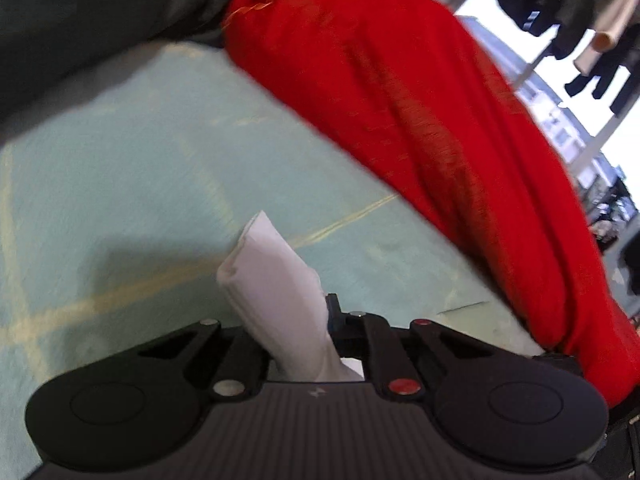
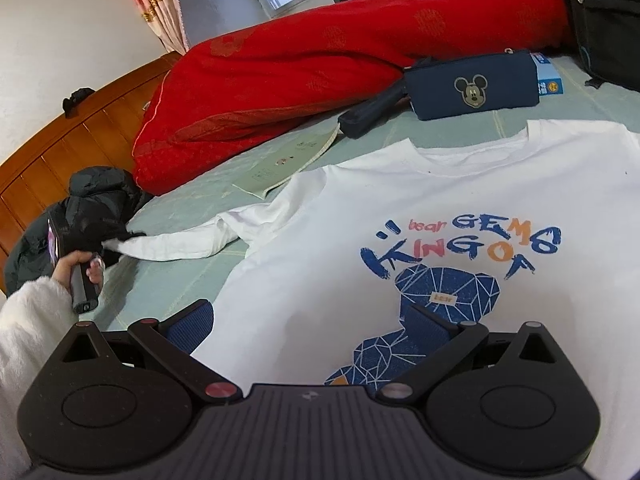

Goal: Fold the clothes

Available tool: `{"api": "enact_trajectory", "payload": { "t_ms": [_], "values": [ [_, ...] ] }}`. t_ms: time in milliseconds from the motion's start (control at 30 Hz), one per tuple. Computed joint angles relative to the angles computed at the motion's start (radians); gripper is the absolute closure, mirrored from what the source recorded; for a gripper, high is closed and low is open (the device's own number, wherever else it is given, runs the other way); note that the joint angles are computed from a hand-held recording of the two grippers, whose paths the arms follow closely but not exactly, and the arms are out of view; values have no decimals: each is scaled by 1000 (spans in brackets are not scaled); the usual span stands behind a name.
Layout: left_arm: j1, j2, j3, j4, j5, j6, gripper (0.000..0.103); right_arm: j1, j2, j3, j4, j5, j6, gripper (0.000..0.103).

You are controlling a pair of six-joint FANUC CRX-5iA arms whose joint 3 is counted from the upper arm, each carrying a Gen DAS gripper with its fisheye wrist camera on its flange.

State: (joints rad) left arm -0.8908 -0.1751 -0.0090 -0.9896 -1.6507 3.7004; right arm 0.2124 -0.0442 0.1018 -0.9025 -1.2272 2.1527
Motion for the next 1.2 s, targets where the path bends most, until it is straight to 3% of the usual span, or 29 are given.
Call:
{"api": "enact_trajectory", "payload": {
  "t_ms": [400, 567, 700, 800, 900, 1067, 1133, 1200],
  "values": [
    [-23, -25, 73, -202, -114, -198, 96, 10, 8, -3, 7, 10, 2, 0],
    [0, -24, 41, -145, -136, -192, 96, 25, 10, -6, 26, 22, -4, 0],
    [-16, -58, -39, -98, -114, -58, 96, 23, 11, -9, 26, 23, -1, 0],
    [16, -86, -77, -25, -88, -33, 93, 25, 17, -7, 30, 22, -7, 0],
    [-3, -72, -64, -44, -141, -23, 86, 28, 16, -7, 35, 25, -8, 0],
    [-24, -12, 26, -85, -302, -58, 72, 28, 17, -5, 33, 24, -7, 0],
    [-30, -3, 47, -83, -310, -90, 62, 26, 19, -4, 29, 22, -8, 0],
    [-28, 12, 72, -68, -292, -141, 60, 26, 20, -3, 29, 21, -13, 0]
  ]
}}
